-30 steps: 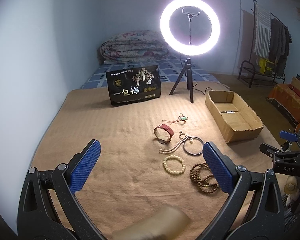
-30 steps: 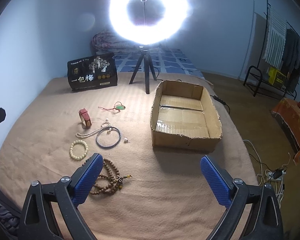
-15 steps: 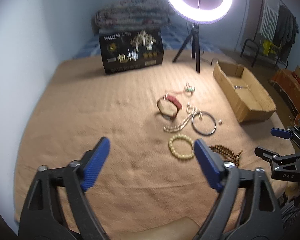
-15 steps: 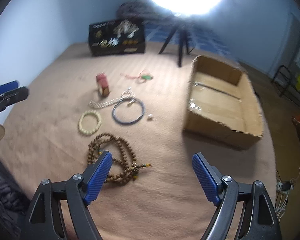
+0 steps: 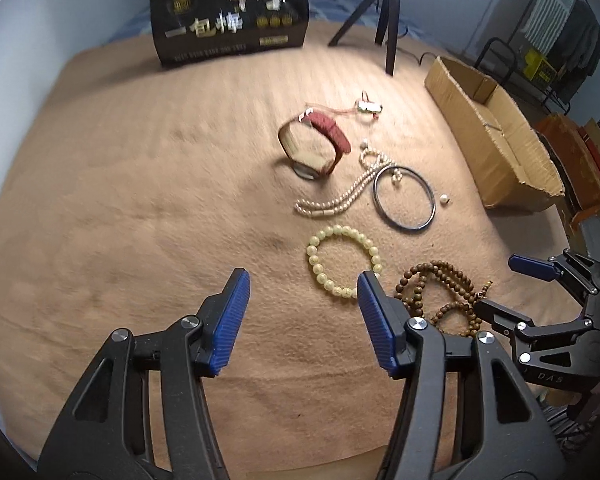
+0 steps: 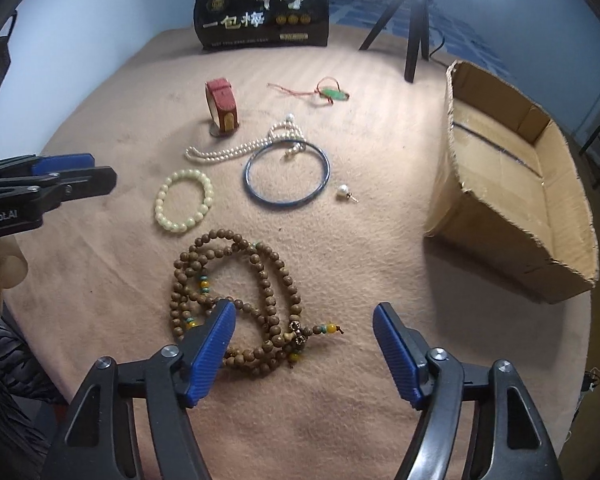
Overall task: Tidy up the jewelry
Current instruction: 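Close the left tool on the cream bead bracelet while the right tool grasps the brown prayer beads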
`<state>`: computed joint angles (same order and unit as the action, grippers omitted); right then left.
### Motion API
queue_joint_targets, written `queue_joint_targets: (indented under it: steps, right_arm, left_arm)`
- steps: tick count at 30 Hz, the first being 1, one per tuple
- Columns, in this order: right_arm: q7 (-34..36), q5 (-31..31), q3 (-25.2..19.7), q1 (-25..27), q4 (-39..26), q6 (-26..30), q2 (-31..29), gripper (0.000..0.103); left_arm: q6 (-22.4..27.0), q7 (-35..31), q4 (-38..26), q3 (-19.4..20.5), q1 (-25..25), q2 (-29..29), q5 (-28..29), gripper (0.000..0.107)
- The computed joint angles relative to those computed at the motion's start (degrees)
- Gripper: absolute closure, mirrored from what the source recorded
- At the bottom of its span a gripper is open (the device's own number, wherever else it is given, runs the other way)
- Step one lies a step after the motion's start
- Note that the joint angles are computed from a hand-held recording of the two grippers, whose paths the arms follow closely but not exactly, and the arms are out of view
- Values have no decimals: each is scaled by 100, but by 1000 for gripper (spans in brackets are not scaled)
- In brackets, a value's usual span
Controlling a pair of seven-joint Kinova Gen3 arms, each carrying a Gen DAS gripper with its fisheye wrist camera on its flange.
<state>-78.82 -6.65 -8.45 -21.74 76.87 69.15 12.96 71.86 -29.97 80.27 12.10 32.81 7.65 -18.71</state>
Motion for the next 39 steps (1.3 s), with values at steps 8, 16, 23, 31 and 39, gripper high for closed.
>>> queue_joint_targets:
  steps: [8,16,23,31,39]
  right_arm:
    - [17,-16,-3,-42,-221,168,305,36]
    - [-138,235,3,-286,-427,270,565,37]
    - [-183,314,16,-349,-514,272,722,36]
    - [-76,296,0,-328,-492,186,680,71]
    - [26,-139,-28,-59,-474,172,618,99]
  left_arm:
    - [-425,-318,193,-167,-450,139,826,54]
    - [-559,-570,179,-240,-626,355,1169,63]
    - [-588,-615,167,-295,-551,471,1110,66]
    - [-543,-482,137,-358,-505,518,941,92]
    - [-742,-224,307,-368,-501,387,877,102]
